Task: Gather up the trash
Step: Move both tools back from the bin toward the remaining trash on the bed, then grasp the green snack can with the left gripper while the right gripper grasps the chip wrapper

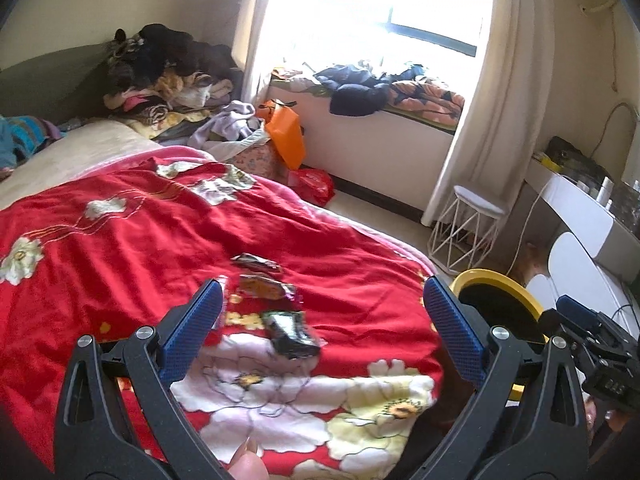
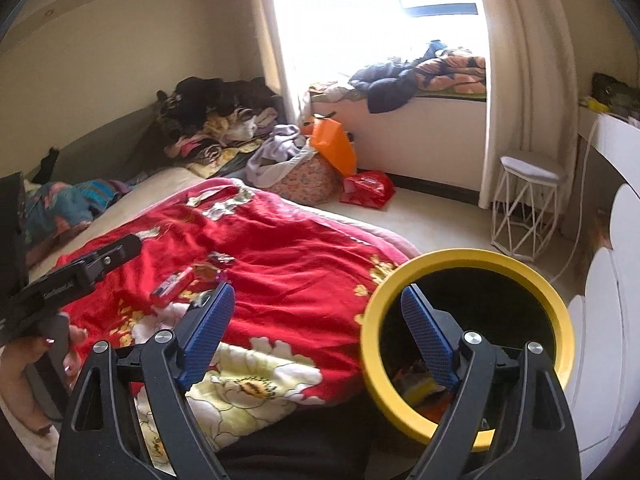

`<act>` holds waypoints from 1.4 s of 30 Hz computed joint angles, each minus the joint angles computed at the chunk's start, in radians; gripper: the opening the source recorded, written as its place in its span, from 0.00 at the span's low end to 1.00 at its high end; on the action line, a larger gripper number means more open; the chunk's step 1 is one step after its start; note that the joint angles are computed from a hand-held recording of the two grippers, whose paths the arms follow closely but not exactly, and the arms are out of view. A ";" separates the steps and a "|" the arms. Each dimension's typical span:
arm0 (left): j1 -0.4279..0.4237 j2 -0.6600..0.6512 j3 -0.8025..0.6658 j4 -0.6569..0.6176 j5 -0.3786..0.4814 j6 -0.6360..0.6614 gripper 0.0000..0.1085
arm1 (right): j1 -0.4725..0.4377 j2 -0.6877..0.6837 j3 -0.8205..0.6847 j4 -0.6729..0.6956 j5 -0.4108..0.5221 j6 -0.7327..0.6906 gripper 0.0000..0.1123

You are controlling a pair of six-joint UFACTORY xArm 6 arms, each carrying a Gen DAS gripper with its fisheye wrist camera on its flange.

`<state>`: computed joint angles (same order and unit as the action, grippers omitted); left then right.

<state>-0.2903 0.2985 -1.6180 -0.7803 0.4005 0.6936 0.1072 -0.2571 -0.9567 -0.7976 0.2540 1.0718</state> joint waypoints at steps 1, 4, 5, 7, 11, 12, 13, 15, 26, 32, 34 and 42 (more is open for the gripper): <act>0.007 0.000 0.000 -0.002 0.000 0.001 0.85 | 0.007 0.006 -0.008 0.002 0.002 -0.005 0.74; 0.019 -0.002 0.002 -0.009 -0.002 0.003 0.85 | 0.026 0.025 -0.031 0.016 0.005 -0.027 0.74; 0.025 0.000 0.000 -0.011 0.000 0.000 0.85 | 0.033 0.032 -0.039 0.018 0.005 -0.033 0.74; 0.034 0.006 -0.009 -0.009 0.006 -0.008 0.85 | 0.046 0.046 -0.056 0.010 0.008 -0.037 0.74; 0.051 0.008 -0.009 -0.016 0.002 -0.003 0.85 | 0.073 0.077 -0.088 0.013 0.007 -0.055 0.74; 0.055 0.010 -0.009 -0.013 -0.001 -0.006 0.85 | 0.080 0.085 -0.096 0.017 0.010 -0.064 0.75; 0.060 0.011 -0.010 -0.015 0.002 -0.006 0.85 | 0.086 0.093 -0.103 0.020 0.012 -0.075 0.75; 0.072 0.014 -0.013 -0.014 0.011 -0.012 0.85 | 0.093 0.106 -0.115 0.025 0.015 -0.088 0.75; 0.127 0.054 -0.049 0.019 0.048 -0.069 0.85 | 0.120 0.195 -0.208 0.083 0.019 -0.180 0.75; 0.152 0.074 -0.067 0.038 0.073 -0.093 0.85 | 0.125 0.263 -0.270 0.141 0.024 -0.260 0.75; 0.158 0.082 -0.074 0.047 0.082 -0.105 0.85 | 0.126 0.289 -0.292 0.176 0.021 -0.294 0.75; 0.178 0.131 -0.135 0.031 0.174 -0.123 0.74 | 0.132 0.416 -0.412 0.336 0.045 -0.473 0.75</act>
